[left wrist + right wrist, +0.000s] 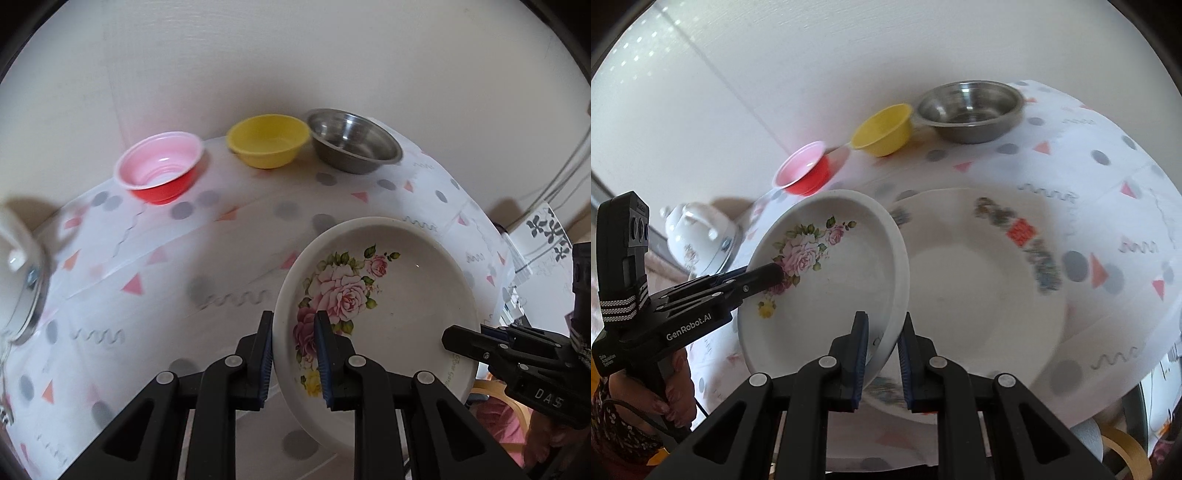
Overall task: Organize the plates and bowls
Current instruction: 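Carry the rose plate with the right tool onto the large white plate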
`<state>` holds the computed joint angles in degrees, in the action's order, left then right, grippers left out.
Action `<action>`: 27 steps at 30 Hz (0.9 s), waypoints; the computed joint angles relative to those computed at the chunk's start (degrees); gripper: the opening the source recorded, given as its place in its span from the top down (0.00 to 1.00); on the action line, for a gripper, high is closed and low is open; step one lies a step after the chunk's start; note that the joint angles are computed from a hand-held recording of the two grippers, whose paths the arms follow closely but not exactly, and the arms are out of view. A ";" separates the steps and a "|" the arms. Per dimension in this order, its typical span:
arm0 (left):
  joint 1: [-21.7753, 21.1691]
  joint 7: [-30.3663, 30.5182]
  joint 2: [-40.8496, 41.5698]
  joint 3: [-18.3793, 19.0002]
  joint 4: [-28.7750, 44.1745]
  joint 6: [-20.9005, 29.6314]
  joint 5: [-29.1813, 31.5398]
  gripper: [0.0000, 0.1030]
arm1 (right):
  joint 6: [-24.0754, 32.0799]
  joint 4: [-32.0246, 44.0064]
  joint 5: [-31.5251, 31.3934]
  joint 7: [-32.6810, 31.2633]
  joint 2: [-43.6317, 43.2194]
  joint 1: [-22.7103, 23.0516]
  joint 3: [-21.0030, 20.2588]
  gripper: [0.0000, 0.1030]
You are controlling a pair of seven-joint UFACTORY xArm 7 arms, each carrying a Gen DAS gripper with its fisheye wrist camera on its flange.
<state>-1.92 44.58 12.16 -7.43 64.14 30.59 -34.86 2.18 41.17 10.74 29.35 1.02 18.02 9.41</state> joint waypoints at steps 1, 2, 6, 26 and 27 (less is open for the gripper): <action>-0.28 -0.24 0.49 -0.13 0.54 0.27 0.39 0.79 | -0.04 -0.52 -0.15 0.52 -0.30 -0.24 -0.31 0.85; -0.60 -0.60 1.01 -0.28 1.07 0.50 0.87 0.79 | -0.05 -0.99 0.86 -0.06 -0.64 -0.43 -0.40 0.85; -1.65 -2.33 3.03 -0.89 2.90 1.57 2.97 0.79 | -0.27 -2.33 2.62 0.03 -1.12 -0.99 -0.96 0.85; -4.48 -10.14 6.92 -1.91 4.66 1.11 12.29 0.79 | 1.84 -2.77 20.66 -13.76 0.00 -3.05 -1.16 0.85; -4.83 -10.83 7.01 -1.81 4.66 0.84 12.98 0.79 | 1.94 -2.54 22.53 -15.11 0.23 -3.21 -0.98 0.85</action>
